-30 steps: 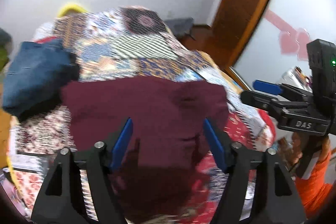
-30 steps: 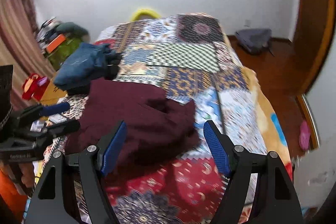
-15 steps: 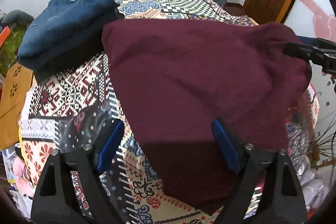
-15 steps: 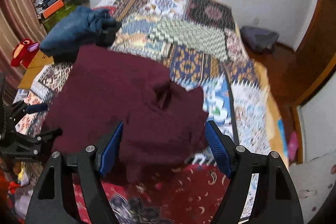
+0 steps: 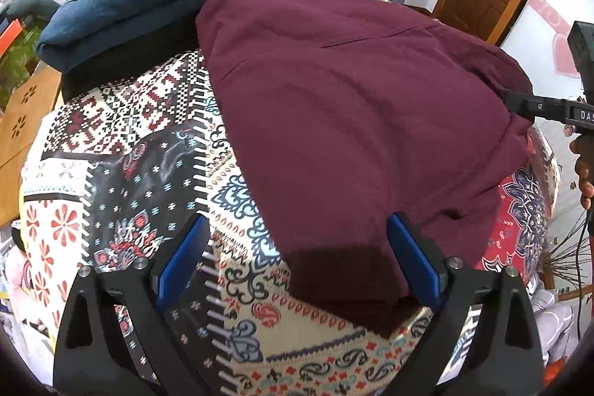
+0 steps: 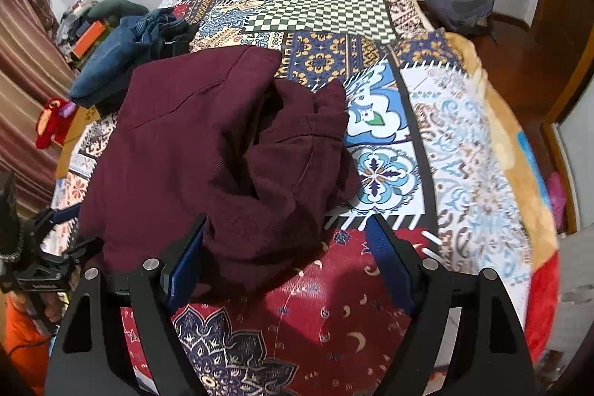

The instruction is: Fold large clothes

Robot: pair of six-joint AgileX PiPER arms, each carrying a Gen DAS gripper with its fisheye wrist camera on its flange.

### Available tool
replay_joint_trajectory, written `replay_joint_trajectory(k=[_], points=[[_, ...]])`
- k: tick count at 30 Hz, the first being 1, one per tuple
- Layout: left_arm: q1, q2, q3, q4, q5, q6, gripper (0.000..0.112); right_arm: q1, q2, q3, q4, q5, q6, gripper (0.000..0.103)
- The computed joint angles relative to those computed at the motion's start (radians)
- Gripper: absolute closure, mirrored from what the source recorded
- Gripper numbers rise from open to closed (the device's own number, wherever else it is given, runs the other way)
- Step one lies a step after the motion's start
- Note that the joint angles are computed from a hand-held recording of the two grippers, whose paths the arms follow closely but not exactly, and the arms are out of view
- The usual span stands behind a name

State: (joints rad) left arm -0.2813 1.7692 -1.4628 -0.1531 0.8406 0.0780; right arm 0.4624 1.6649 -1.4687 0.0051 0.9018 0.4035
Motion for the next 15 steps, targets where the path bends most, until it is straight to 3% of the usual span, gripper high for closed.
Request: replay_joint_trajectory(k=[7, 15], points=[[0.021, -0.066, -0.027, 0.105, -0.001, -0.071, 0.016, 0.01, 0.007, -0.115, -0.022, 0.082, -0.003, 0.022], [0.124, 0.059, -0.241, -0.035, 0.073, -0.067, 0.016, -0.028, 0.144, -0.275, 0.102, 0.12, -0.103, 0.022]])
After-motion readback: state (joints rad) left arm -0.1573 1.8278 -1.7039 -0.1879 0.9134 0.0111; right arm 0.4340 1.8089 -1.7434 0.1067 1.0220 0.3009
